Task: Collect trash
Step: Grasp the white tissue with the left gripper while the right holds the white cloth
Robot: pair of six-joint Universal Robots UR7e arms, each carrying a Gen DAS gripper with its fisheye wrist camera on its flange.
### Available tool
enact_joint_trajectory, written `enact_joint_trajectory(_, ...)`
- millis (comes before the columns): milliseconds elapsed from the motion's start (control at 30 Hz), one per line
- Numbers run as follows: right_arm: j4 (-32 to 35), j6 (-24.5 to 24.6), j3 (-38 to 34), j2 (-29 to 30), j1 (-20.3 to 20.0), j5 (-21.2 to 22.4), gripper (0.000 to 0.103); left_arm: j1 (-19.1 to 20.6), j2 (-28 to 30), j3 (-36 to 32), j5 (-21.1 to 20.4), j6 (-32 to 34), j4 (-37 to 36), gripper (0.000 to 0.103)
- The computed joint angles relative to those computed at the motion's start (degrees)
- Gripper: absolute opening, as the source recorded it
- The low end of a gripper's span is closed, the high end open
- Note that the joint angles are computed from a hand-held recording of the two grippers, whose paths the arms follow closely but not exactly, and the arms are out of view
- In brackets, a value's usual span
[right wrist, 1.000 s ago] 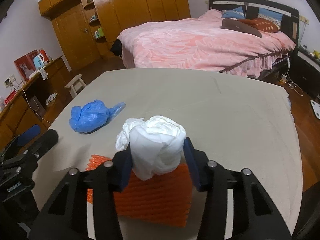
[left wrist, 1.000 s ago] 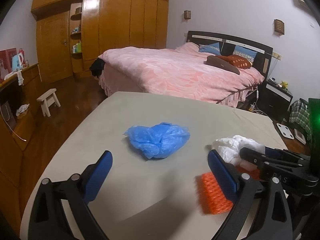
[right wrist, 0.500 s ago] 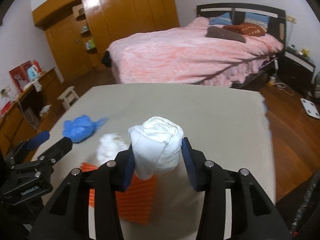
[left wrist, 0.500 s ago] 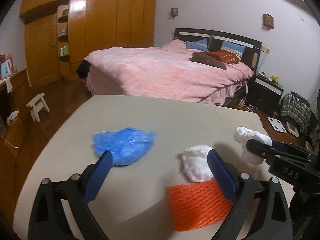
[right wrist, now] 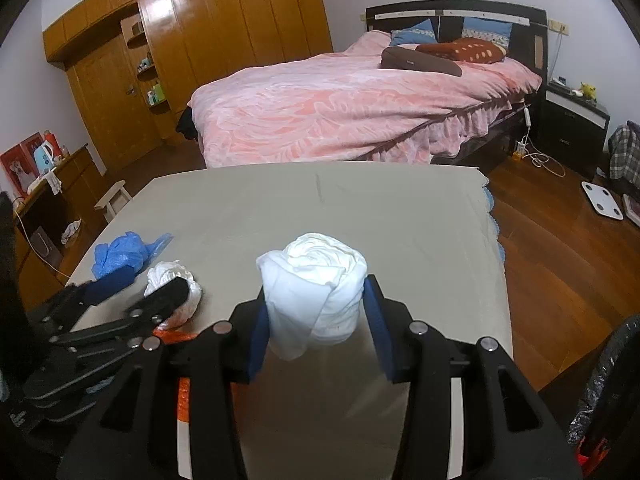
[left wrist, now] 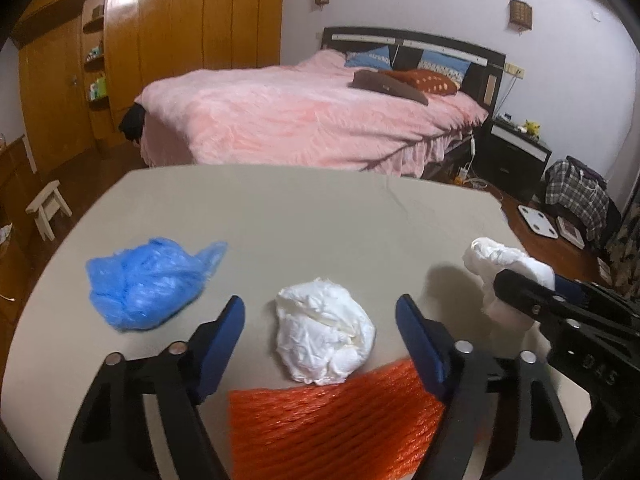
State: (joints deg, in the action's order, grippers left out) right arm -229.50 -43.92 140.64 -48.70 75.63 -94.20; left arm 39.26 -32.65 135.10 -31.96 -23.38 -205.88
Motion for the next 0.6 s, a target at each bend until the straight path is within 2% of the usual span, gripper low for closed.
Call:
enact_joint_trajectory(67, 0.09, 0.06, 0.06, -0.07, -0.16, 0.14, 0.042, 0.53, -0.3, -0.22, -0.57, -0.77, 1.44, 0.061)
enact_joint_trajectory(133, -0.01, 0.17, 0.36, -0.2, -0.4, 0.37, 0.043, 1.3, -0.78, -1.01, -1.56, -1.61, 4.6, 0.043)
enact_joint_trajectory(233, -0.38, 0.34, 0.77, -0.45, -0.68, 0.73, 0.043, 1.23, -0.85, -1.09, -1.59, -2.27, 5.64, 0.034)
enact_joint_trajectory(367, -0.8, 0.32, 1.52, -1.22, -0.85, 1.33, 0.043, 0.15, -0.36, -0.37, -0.4, -0.86, 2.08, 0.027)
enact_joint_trajectory(600, -1.33, 0.41, 3.24, -3.37, -0.83, 2.77, 0.043, -3.21, -2.18, 2.65, 2.18, -1.3, -2.65, 0.025)
